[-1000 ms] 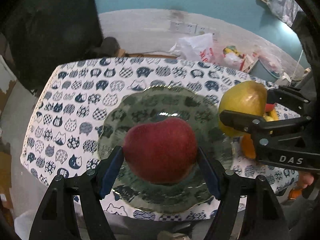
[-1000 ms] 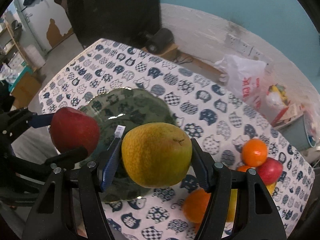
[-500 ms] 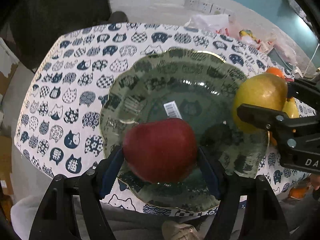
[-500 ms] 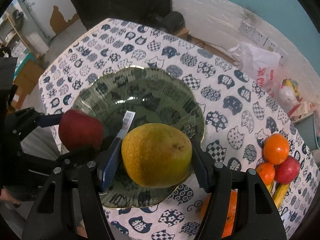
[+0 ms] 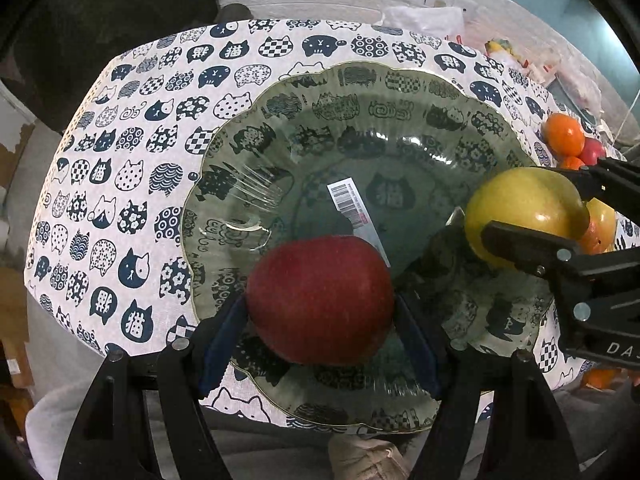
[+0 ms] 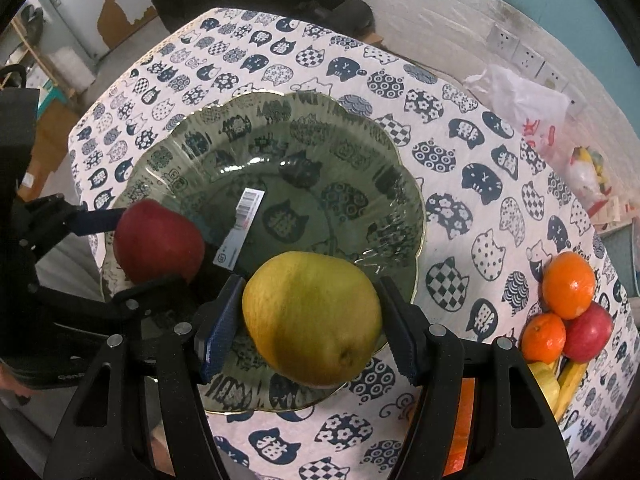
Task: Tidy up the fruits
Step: 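Carry apple and pear onto the glass plate and open both tools, then withdraw both tools from the plate back toward the fruit pile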
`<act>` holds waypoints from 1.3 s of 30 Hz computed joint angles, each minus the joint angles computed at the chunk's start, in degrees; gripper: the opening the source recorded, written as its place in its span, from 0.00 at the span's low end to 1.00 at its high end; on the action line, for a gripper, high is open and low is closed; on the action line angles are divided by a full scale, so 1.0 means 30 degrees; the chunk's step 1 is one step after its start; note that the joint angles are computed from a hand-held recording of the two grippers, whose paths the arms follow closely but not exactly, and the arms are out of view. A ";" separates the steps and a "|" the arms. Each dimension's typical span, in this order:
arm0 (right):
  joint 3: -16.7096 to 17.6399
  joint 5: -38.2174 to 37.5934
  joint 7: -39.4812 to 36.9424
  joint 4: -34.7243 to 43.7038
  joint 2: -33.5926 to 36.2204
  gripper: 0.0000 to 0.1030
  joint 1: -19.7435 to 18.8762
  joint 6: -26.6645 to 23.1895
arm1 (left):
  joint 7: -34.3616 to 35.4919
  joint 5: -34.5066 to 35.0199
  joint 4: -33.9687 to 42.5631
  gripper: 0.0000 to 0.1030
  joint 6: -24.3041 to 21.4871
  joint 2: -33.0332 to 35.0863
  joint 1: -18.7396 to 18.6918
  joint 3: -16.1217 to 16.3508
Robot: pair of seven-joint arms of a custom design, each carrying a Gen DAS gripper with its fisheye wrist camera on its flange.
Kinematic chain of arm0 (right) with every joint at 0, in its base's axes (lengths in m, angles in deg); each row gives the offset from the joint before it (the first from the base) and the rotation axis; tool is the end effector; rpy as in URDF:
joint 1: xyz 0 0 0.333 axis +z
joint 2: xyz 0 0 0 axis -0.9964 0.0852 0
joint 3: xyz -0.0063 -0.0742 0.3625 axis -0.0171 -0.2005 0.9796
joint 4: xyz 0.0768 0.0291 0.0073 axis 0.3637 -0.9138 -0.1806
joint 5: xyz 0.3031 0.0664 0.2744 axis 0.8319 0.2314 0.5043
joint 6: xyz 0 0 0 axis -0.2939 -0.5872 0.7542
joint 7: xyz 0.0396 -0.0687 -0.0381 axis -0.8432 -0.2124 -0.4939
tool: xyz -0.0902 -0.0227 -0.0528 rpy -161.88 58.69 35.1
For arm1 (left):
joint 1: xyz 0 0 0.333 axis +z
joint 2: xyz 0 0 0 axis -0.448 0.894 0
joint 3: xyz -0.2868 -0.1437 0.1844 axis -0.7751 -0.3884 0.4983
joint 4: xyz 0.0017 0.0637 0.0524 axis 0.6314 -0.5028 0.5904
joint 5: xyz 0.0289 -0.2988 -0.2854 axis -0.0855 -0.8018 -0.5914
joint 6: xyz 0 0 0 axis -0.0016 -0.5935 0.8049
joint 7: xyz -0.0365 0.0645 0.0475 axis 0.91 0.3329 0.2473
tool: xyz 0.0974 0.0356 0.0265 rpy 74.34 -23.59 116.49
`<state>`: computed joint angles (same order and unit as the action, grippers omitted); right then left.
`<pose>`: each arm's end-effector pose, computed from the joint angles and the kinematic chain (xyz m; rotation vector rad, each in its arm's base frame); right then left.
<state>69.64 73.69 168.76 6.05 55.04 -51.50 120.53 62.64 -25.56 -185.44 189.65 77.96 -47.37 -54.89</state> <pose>0.6724 0.5105 0.4697 -2.4360 1.4340 -0.0579 0.5964 -0.3578 0.4581 -2.0421 2.1394 -0.2563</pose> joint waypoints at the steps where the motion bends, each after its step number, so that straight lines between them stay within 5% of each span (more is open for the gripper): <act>1: -0.0001 -0.0002 -0.0006 0.0010 0.0012 0.65 0.0004 0.0013 | 0.0016 0.0038 0.0026 0.74 -0.0049 -0.0006 -0.0015 0.0004; 39: 0.0408 0.0909 -0.0428 -0.3139 -0.1963 0.66 -0.0703 0.2419 | -0.1133 0.1744 0.0947 0.74 -0.1135 -0.0078 -0.0563 0.0049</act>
<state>70.86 76.42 167.47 -3.36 49.15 -53.61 127.79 59.25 -20.33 -182.59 186.25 77.73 -49.06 -54.74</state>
